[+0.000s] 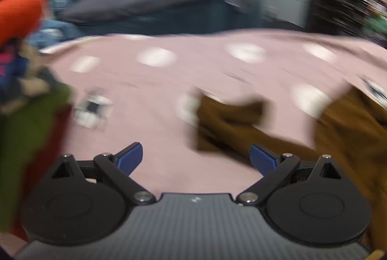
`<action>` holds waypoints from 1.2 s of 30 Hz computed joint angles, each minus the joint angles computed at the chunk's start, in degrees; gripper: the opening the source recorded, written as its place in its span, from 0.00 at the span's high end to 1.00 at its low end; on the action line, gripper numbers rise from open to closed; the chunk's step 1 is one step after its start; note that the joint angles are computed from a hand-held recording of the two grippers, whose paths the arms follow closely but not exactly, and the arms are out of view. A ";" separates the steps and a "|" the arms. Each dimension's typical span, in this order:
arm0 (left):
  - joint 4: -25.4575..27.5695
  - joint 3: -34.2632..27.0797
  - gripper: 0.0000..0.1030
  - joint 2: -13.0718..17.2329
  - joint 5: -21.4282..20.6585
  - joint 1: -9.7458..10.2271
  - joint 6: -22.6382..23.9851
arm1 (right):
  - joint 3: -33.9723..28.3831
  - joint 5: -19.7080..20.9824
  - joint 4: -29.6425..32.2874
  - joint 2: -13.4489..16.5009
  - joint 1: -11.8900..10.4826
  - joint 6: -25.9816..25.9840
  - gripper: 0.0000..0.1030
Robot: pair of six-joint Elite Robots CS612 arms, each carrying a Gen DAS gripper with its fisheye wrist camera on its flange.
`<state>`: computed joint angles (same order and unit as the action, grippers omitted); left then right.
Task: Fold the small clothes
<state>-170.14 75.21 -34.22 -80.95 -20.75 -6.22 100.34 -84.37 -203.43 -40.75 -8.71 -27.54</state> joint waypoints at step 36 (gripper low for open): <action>5.16 9.23 0.00 -4.20 -18.22 -3.05 -0.21 | -1.52 -4.90 9.63 0.14 -0.58 5.52 0.70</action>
<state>-164.99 84.44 -38.42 -99.17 -23.80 -6.43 98.82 -89.27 -193.81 -40.62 -9.29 -22.02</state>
